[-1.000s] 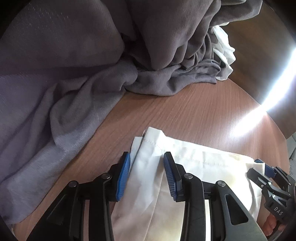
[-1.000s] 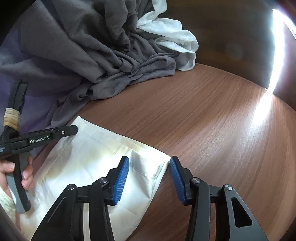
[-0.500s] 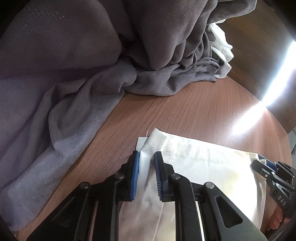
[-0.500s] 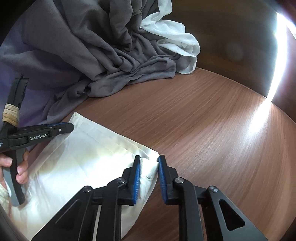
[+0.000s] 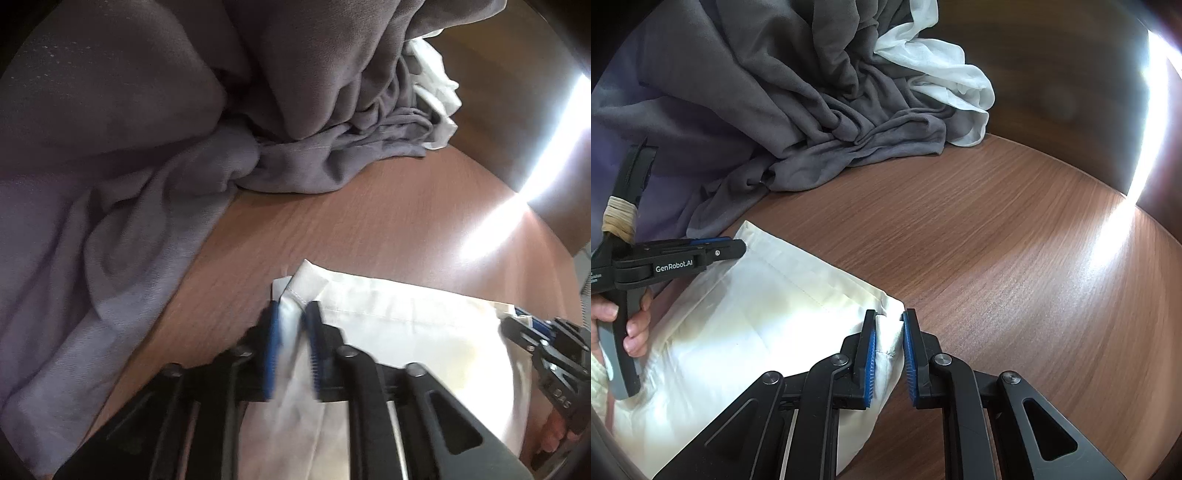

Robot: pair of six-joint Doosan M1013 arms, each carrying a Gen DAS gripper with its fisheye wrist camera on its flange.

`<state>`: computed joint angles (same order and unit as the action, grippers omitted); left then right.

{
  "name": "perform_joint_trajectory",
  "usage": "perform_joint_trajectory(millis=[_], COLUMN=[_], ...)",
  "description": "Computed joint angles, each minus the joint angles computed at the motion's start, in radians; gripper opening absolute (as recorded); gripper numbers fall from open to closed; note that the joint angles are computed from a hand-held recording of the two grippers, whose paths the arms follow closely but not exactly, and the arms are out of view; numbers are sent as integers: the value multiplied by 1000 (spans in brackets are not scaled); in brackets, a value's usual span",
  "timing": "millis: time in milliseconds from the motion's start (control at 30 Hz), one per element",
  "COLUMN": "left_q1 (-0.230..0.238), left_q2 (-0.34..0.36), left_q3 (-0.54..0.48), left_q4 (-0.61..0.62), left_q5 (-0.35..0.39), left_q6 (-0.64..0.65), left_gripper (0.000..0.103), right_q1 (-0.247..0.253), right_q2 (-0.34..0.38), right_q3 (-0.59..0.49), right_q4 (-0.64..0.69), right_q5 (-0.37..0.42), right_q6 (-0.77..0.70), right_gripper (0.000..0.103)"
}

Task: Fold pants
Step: 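Close both grippers on the edge of the folded cream shorts, then lift the held edge with both grippers and fold it over the shorts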

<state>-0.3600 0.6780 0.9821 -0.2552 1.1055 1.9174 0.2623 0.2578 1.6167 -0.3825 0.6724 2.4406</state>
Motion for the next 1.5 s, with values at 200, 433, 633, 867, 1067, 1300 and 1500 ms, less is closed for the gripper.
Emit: perform_joint_trajectory(millis=[200,433,633,867,1067,1300,1500], left_q1=[2,3,9,24,45,65,78], left_q2=[-34,-86,-150,-252,-330,-401,-455], left_q3=[32,53,88,162,225,305,366], left_q4=[-54,-91,-106,-92,-58,-5,93], left_q5=[-43,-63,-105,-156,-201,-217,-199], left_q6=[63,120,134,136,101,44,-30], left_gripper=[8,7,6,6,6,6,6], right_q1=[-2,18,46,102,165,237,285], right_q2=[-8,-55,-100,-151,-183,-204,-200], right_q3=[4,19,24,30,41,47,44], right_q4=[10,-79,-147,-261,-385,-427,-316], right_q5=[-16,-52,-81,-107,-131,-145,-165], right_q6=[-36,-13,4,45,114,120,4], right_gripper=[11,11,11,11,11,11,11])
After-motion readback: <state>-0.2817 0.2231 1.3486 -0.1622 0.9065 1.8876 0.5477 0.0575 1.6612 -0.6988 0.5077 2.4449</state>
